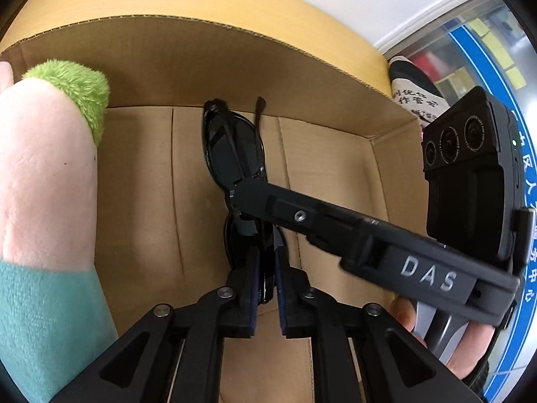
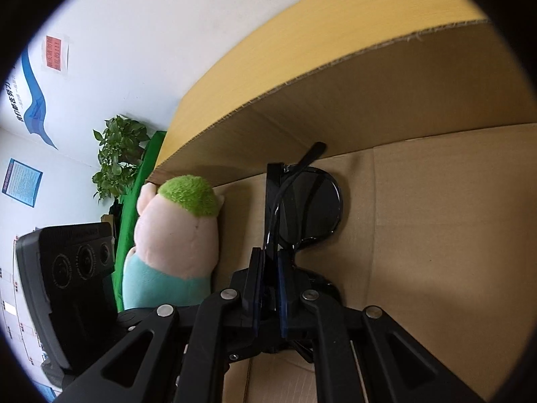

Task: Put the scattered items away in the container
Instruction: 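Lower the sunglasses into the box beside the plush pig and open the left gripper, then withdraw the left gripper from the box and move toward the pink pen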

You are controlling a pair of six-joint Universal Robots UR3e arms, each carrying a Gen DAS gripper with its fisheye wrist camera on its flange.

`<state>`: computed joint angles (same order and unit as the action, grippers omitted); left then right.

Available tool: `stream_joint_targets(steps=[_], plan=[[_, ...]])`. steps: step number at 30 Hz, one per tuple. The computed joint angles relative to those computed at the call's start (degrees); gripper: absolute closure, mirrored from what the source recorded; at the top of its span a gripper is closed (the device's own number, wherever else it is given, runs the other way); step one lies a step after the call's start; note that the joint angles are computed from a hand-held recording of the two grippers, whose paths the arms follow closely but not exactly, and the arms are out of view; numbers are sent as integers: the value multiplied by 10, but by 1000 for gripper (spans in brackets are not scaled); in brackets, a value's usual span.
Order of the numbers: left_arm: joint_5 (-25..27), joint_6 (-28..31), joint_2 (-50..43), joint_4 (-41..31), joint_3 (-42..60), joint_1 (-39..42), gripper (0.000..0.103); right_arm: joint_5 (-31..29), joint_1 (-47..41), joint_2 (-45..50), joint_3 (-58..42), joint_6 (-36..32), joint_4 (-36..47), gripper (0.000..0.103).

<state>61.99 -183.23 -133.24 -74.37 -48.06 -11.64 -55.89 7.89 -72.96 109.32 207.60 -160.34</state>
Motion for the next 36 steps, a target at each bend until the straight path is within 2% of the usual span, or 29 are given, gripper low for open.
stream_joint_targets(steps=[2, 3, 4, 6, 8, 10, 14, 16, 18, 20, 21, 23, 26, 28, 30, 33, 36], plan=[[14, -5, 0, -4, 3, -4, 75, -1, 1, 5, 0, 2, -4, 94], [20, -7, 3, -4, -1, -6, 64, 5, -2, 7, 6, 4, -11, 93], [21, -6, 10, 4, -13, -7, 58, 13, -6, 9, 13, 6, -19, 93], [25, -8, 23, 17, -31, -8, 53, 16, -13, 4, 25, 10, -27, 87], [27, -12, 34, 28, -48, -7, 50, 19, -24, -10, 47, 14, -43, 62], [30, -19, 46, 36, -59, -7, 49, 21, -29, -32, 54, 18, -42, 52], [40, -33, 89, 76, -110, -11, 45, 30, -43, -95, 71, -1, -6, 51], [53, -37, 121, 109, -141, -18, 38, 27, -50, -145, 82, -13, 27, 49], [73, -38, 167, 154, -192, -26, 34, 18, -51, -200, 87, -25, 68, 42], [98, -42, 220, 205, -250, -34, 27, 3, -59, -288, 109, -54, 130, 30], [116, -44, 251, 234, -283, -38, 23, -11, -54, -320, 111, -56, 152, 28], [171, -46, 312, 291, -349, -55, 19, -44, -37, -385, 117, -54, 189, 25], [269, -44, 389, 345, -427, -89, 5, -121, 9, -475, 128, -38, 237, 24], [341, -41, 439, 390, -486, -123, 1, -215, 83, -498, 126, -5, 239, 23], [401, -39, 456, 404, -503, -158, 0, -329, 194, -464, 103, 45, 221, 23], [476, -46, 506, 406, -547, -202, 0, -466, 323, -427, 90, 102, 216, 23], [501, -85, 552, 410, -590, -228, 0, -568, 425, -385, 64, 157, 233, 23]])
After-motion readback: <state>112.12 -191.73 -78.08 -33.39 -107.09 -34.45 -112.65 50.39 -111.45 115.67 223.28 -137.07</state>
